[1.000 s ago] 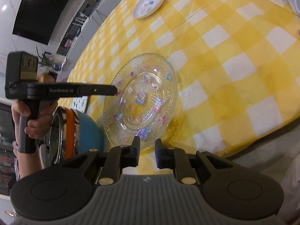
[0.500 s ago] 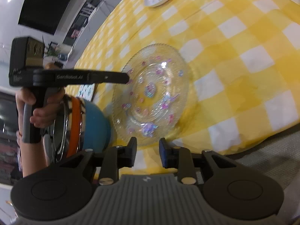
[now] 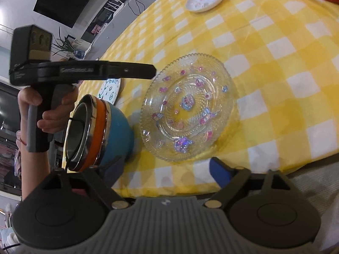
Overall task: Organize plates and bowls
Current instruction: 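Lower the glass plate onto the table and open both grippers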
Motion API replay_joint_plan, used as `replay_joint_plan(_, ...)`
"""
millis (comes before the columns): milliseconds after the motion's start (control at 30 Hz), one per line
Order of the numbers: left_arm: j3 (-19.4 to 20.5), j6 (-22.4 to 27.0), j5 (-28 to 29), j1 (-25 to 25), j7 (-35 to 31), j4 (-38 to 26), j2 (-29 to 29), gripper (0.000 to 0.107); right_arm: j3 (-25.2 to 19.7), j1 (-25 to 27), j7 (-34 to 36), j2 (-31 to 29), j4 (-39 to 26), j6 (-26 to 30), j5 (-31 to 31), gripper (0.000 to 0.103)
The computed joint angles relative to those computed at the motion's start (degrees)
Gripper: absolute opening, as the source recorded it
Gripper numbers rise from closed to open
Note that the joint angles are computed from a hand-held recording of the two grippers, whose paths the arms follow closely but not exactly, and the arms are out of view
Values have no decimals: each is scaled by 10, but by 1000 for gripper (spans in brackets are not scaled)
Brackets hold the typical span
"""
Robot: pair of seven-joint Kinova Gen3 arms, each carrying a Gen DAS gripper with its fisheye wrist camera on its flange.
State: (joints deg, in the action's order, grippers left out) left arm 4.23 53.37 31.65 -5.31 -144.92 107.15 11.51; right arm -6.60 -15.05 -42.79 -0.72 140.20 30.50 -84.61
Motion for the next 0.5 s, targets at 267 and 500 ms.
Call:
replay_joint_plan(267, -11, -95, 96, 2, -60, 81, -80, 86, -12, -17, 23, -9, -10, -24, 6, 100)
replay_joint_plan(500, -45, -190, 192, 29, -70, 148, -158, 89, -10, -21, 55, -22, 3, -55, -52, 100)
